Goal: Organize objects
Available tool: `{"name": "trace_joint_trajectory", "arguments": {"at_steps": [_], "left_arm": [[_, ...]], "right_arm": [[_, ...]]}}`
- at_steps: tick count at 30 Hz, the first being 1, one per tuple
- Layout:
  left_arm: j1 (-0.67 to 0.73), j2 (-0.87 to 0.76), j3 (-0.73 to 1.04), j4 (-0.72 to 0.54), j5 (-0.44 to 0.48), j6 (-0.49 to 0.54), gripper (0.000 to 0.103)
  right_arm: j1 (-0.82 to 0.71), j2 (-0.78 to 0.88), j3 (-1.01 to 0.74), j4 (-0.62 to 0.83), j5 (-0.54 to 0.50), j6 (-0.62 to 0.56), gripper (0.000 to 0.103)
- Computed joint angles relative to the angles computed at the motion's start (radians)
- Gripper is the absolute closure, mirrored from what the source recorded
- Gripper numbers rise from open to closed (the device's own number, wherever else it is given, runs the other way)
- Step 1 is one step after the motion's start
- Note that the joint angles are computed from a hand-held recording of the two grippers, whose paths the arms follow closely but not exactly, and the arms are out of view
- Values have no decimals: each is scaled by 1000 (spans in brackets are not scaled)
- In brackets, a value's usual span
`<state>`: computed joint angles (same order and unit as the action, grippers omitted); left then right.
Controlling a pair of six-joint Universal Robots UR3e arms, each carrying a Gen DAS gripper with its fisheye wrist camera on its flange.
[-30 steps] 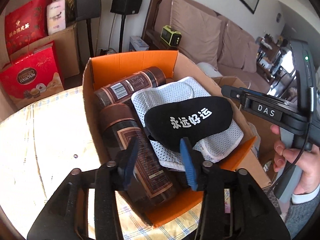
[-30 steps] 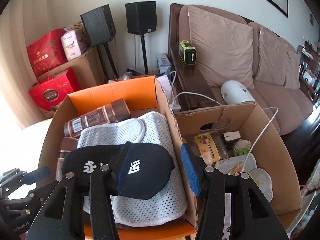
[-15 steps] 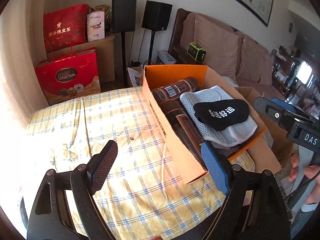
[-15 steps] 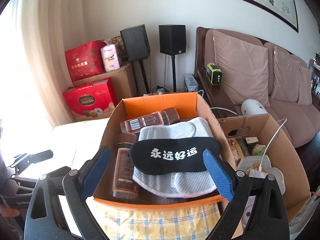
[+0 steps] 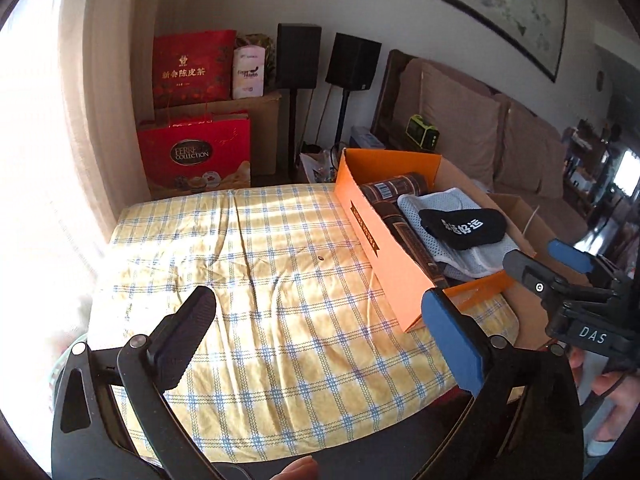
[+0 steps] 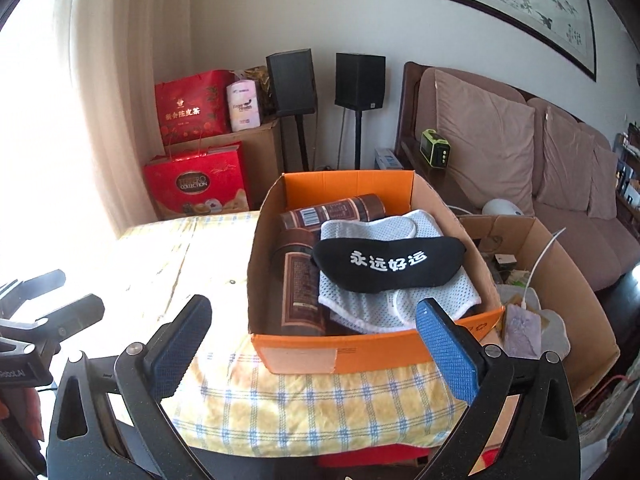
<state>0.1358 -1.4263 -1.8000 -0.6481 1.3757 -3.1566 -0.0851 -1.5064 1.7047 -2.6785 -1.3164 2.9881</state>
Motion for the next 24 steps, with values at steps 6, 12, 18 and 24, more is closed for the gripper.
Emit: {"name": "trace_joint_trajectory", "arguments": {"at_steps": [6,12,18,24], "left_arm": [[39,99,-98,-6,15,-16,0],[17,150,-170,30,92,-33,0],[45,216,-248,39,66,-56,0],[28,236,-295,23,115,-71,0]], "right_arm": [[20,-56,79,-27,-23,14,0],[29,-117,170,-82,-57,27,0],[30,-161,233,-92,-76,13,0],[26,-188,283,-96,-55,7,0]]}}
